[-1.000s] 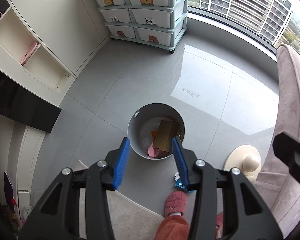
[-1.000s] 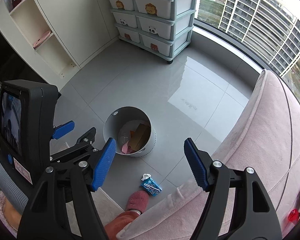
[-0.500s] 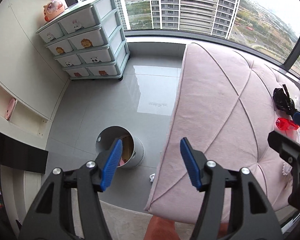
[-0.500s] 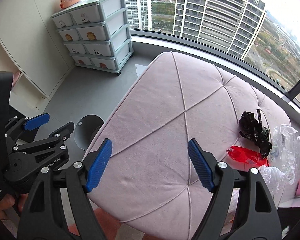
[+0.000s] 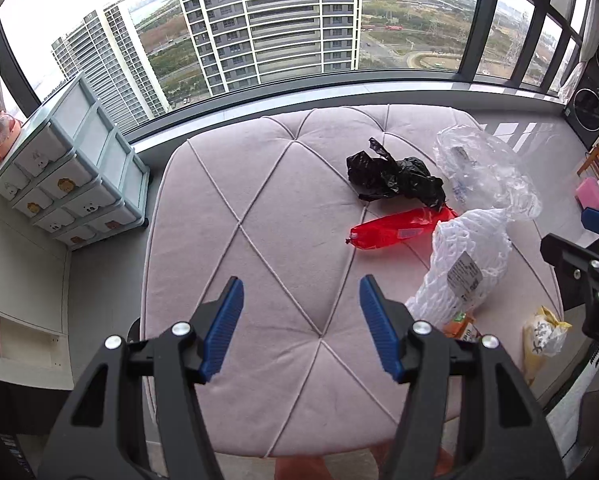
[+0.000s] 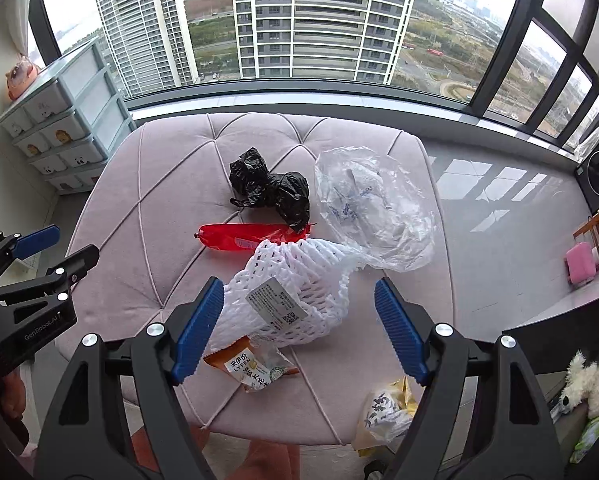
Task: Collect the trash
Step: 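Move both tools back over the ottoman toward the foam net and plastic bag, then grasp the white foam net with the left tool while the right tool grasps the clear plastic bag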
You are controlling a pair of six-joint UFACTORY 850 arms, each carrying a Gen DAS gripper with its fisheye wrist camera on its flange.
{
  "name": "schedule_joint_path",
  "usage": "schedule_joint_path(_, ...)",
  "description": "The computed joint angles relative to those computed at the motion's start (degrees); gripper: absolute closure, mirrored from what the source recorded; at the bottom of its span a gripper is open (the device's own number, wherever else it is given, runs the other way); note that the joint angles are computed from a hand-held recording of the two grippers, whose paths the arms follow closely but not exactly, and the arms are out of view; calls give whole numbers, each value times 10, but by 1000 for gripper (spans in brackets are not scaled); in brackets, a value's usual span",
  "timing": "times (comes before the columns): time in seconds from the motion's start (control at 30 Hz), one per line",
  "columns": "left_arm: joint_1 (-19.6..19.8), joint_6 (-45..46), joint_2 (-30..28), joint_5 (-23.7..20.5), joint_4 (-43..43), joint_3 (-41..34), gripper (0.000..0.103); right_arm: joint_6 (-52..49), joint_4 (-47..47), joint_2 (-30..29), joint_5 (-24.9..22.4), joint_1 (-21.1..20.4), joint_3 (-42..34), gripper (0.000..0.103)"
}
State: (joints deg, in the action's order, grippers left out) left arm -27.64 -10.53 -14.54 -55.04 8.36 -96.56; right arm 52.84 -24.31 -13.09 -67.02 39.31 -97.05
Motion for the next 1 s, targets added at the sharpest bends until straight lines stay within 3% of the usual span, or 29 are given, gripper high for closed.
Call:
schedule_joint_path(0.2,-53,-21,-28,-14,-2,-19,42,-10,14,75,23,-36,98,28)
schedule_joint_path(0.4,-83,-52,-66,-23,9,-41,42,-40,34,94,54,-71,134,28)
schedule_joint_path(0.67,-86,-51,-110,-21,-1,-80,42,-88,62,89,92,-101,146,28)
schedule_joint_path(1.0,-85,-10,-167,-29,-46,-119,42,-65,67,60,117,-147,150,28)
